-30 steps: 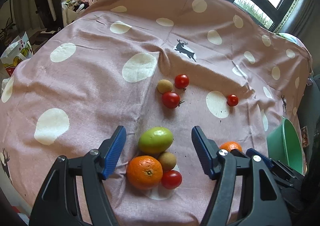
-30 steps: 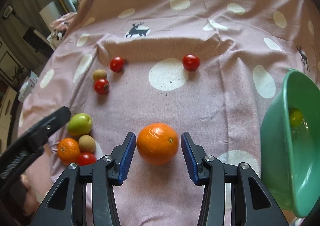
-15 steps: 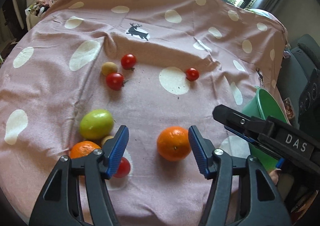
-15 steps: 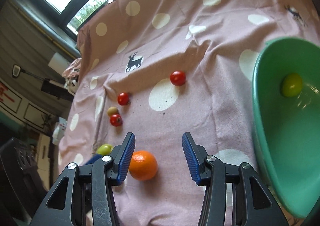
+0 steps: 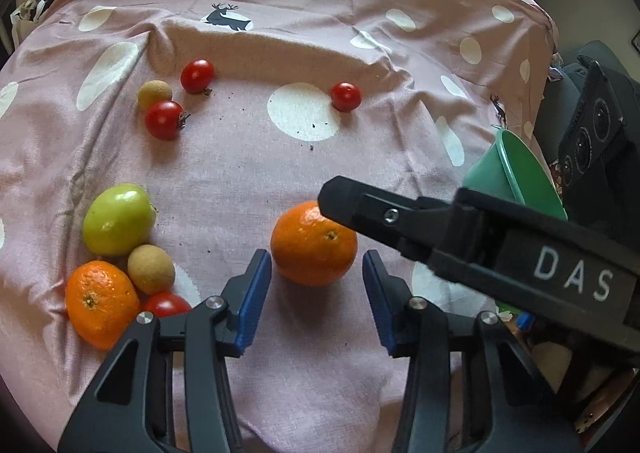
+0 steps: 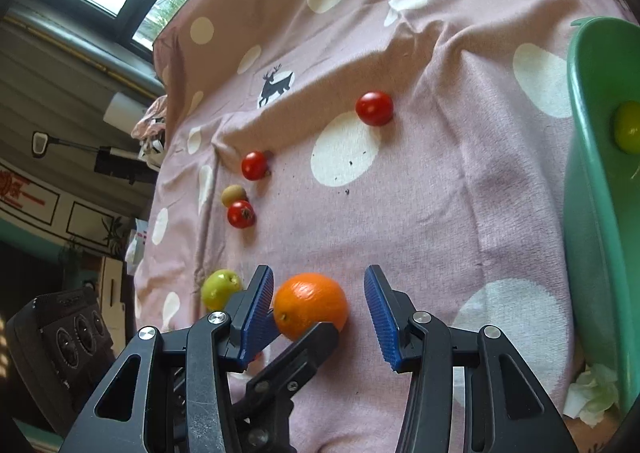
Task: Organize fruits
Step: 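Close the right gripper on the large orange and lift it, then carry the orange with the right gripper over the green bowl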
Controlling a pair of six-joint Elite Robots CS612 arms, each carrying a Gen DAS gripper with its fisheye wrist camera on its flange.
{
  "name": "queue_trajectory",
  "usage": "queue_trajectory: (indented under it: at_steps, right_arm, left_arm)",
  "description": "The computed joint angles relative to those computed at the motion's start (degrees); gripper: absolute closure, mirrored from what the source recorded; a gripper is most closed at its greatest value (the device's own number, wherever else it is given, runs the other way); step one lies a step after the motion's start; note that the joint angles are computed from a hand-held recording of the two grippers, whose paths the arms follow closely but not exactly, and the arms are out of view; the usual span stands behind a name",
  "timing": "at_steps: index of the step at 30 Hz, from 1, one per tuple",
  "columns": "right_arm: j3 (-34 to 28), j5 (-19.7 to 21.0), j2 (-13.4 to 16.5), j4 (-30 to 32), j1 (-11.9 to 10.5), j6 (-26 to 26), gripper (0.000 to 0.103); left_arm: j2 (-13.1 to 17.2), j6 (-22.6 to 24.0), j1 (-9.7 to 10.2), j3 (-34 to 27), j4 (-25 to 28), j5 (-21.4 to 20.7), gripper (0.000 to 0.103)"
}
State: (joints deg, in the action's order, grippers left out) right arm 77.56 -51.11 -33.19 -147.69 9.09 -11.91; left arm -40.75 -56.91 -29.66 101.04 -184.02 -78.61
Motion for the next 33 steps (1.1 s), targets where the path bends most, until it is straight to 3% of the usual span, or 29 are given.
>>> queue_trajectory:
  at_steps: [8, 19, 25, 33]
  right_arm:
    - [-0.6, -1.8, 0.3, 1.8, 0.4, -1.8, 0.056]
    - [-2.4, 0.6, 1.4, 6.9, 0.4, -3.1, 0.056]
    - [-1.2, 0.1, 0.8, 4.4, 0.5, -3.6, 0.056]
    - [3.1, 2.6, -1.6, -4.7, -0.1, -3.6, 0.056]
  left_arm:
    - [0.4, -0.6, 0.29, -0.3, 0.7, -0.8, 0.059]
    - [0.8, -0.4, 0.20, -0.8, 1.6, -0.1, 0.059]
    - [0.4, -1.0, 0.04, -0.2, 0.2, 0.3, 0.060]
    - [-1.4, 1.7, -1.85, 1.6, -3.7, 6.6, 0.060]
